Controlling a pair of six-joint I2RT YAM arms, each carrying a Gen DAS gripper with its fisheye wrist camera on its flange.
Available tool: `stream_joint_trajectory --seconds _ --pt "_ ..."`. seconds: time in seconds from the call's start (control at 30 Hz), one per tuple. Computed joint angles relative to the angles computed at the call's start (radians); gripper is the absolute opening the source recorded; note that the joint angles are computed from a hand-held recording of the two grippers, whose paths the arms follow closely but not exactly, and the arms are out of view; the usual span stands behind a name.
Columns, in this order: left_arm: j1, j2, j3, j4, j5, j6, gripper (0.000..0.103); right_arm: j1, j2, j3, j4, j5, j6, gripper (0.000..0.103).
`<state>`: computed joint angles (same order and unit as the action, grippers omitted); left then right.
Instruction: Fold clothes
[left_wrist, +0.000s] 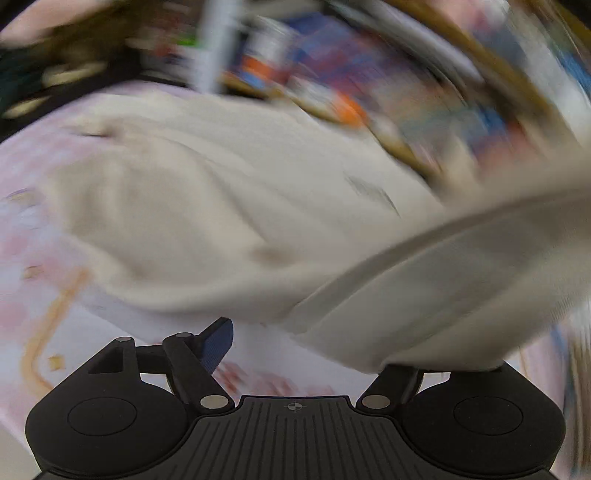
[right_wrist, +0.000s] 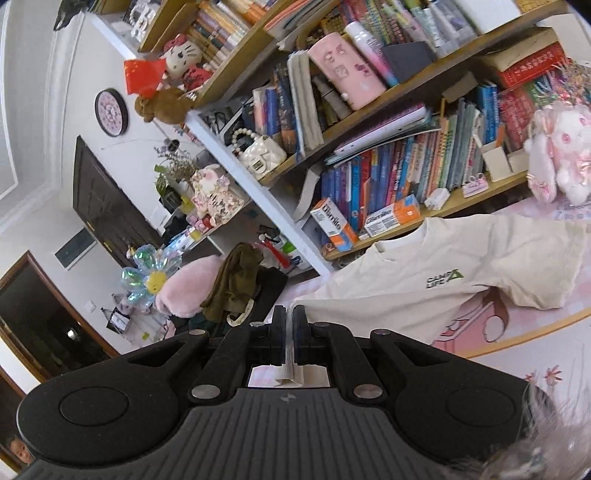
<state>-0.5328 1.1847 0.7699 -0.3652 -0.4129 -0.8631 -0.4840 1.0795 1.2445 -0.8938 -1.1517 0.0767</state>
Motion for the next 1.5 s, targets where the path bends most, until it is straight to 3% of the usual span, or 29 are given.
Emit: stream_joint_trajectory --seconds 0.03,0.07,0.13,0.2,0.27,0.33,0.37,0.47,0.53,0.7,0.8,0.87,0.93,1.0,1.07,1.2,1.3,1.37,1.5 --pt "0.006 -0.069 -0.033 0.003 -0.053 -0.016 0.041 -0.033 0.014 0.006 -0.024 -0.015 -0.029 0.004" --pt "0.001 -0.14 -0.055 -0.006 -0.115 -0.01 0.032 -0.063 0.029 0.013 -0.052 -0.029 -0.062 0.004" --pt "-0.057 -0.287 -0.072 -0.059 -0.276 0.071 0.031 -0.115 0.066 0.03 -0.137 -0.052 -0.159 0.004" --pt "-0.169 -0.416 -0.068 -0.166 -0.437 0.162 0.033 -0.173 0.116 0.054 -0.293 -0.071 -0.342 0.004" --pt "-0.274 -0.472 -0.042 -0.346 -0.488 0.125 0.042 -0.224 0.157 0.06 -0.439 -0.037 -0.549 0.004" --pt "-0.355 -0.494 -0.028 -0.539 -0.453 0.033 0.056 -0.267 0.174 0.031 -0.506 0.041 -0.71 0.004" --pt "-0.383 -0.493 -0.037 -0.625 -0.407 -0.036 0.058 -0.275 0.164 -0.011 -0.478 0.118 -0.746 0.004" --pt "-0.417 -0.481 -0.07 -0.815 -0.266 -0.258 0.057 -0.268 0.153 -0.129 -0.388 0.318 -0.763 0.004" --pt "-0.404 -0.513 -0.08 -0.883 -0.238 -0.35 0.057 -0.265 0.16 -0.199 -0.34 0.421 -0.761 0.004" --pt "0.025 -0.641 -0.115 -0.721 0.009 -0.045 0.057 -0.258 0.153 -0.277 -0.281 0.483 -0.772 0.004" --pt "0.175 -0.642 -0.146 -0.578 0.128 0.001 0.057 -0.251 0.145 -0.295 -0.274 0.501 -0.782 0.004" --pt "0.257 -0.578 -0.159 -0.464 0.224 -0.029 0.056 -0.249 0.148 -0.298 -0.282 0.506 -0.783 0.004" --pt "0.27 -0.499 -0.158 -0.403 0.261 -0.078 0.051 -0.24 0.144 -0.307 -0.277 0.509 -0.776 0.006" --pt "0.253 -0.383 -0.132 -0.362 0.264 -0.084 0.049 -0.231 0.134 -0.318 -0.274 0.511 -0.774 0.007" --pt "0.248 -0.29 -0.101 -0.345 0.246 -0.094 0.0 -0.221 0.115 -0.337 -0.264 0.507 -0.768 0.007" --pt "0.215 -0.154 0.034 -0.298 0.16 -0.02 0.0 -0.211 0.092 -0.358 -0.255 0.491 -0.76 0.007" --pt "0.153 0.063 0.247 -0.215 0.101 0.188 0.001 -0.214 0.095 -0.363 -0.264 0.486 -0.76 0.007" --pt "0.123 0.212 0.374 -0.224 0.094 0.304 0.014 -0.209 0.098 -0.365 -0.256 0.492 -0.743 0.007" --pt "0.071 0.327 0.434 -0.285 0.051 0.391 0.023 -0.191 0.089 -0.367 -0.24 0.494 -0.711 0.007"
